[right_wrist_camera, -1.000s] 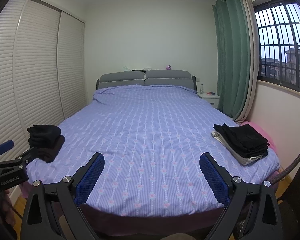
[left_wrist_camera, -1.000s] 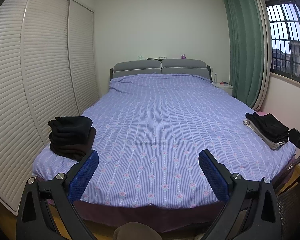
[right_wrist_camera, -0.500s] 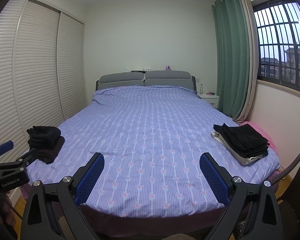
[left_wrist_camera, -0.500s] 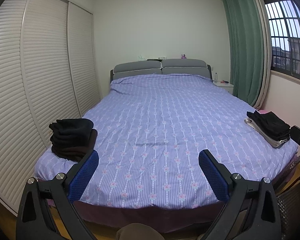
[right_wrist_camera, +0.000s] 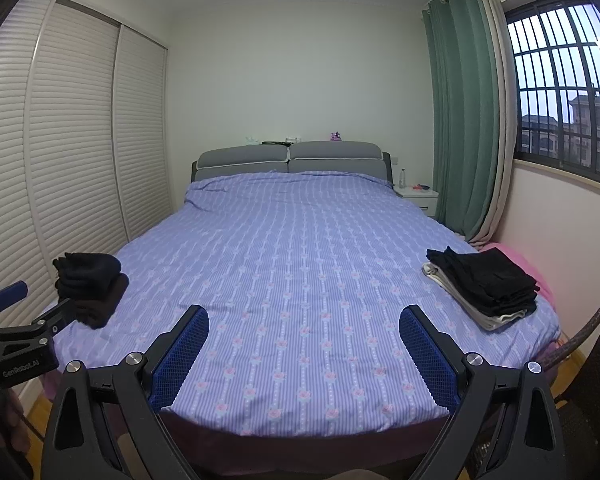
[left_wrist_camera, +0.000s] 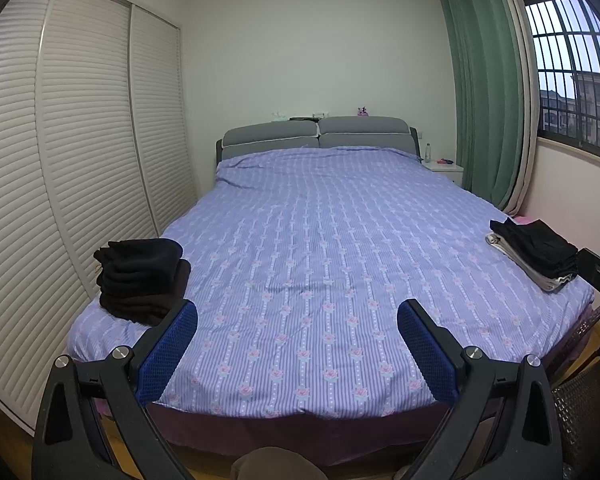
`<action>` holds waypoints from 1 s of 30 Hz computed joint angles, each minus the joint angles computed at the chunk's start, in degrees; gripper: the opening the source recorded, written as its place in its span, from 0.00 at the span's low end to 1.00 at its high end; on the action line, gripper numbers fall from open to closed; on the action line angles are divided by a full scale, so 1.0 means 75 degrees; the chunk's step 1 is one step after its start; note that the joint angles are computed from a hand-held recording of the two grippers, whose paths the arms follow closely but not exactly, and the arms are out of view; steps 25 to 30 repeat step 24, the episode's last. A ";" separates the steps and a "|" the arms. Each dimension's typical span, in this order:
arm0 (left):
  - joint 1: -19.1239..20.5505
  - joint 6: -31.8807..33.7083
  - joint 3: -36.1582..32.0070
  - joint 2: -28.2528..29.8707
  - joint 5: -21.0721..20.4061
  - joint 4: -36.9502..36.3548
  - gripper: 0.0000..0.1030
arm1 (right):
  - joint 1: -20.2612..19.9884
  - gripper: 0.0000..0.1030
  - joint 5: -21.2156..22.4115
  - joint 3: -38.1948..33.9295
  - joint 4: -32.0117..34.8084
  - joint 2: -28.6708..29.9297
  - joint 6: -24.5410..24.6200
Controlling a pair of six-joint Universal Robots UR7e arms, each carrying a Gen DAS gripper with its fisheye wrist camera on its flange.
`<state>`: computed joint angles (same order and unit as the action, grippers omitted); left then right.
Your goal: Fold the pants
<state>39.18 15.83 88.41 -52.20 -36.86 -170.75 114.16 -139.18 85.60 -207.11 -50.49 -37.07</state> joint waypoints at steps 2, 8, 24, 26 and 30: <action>0.0004 -0.0018 0.0001 -0.0011 -0.0026 0.0006 0.99 | -0.0002 0.94 0.0007 0.0001 0.0000 -0.0002 0.0004; 0.0028 -0.0017 -0.0032 -0.0009 -0.0083 -0.0018 0.99 | -0.0033 0.94 0.0036 0.0003 0.0024 -0.0018 0.0041; -0.0027 0.0341 -0.0056 0.0119 0.0033 -0.0422 0.99 | -0.0095 0.94 0.0070 0.0051 0.0100 -0.0068 0.0141; -0.0027 0.0341 -0.0056 0.0119 0.0033 -0.0422 0.99 | -0.0095 0.94 0.0070 0.0051 0.0100 -0.0068 0.0141; -0.0027 0.0341 -0.0056 0.0119 0.0033 -0.0422 0.99 | -0.0095 0.94 0.0070 0.0051 0.0100 -0.0068 0.0141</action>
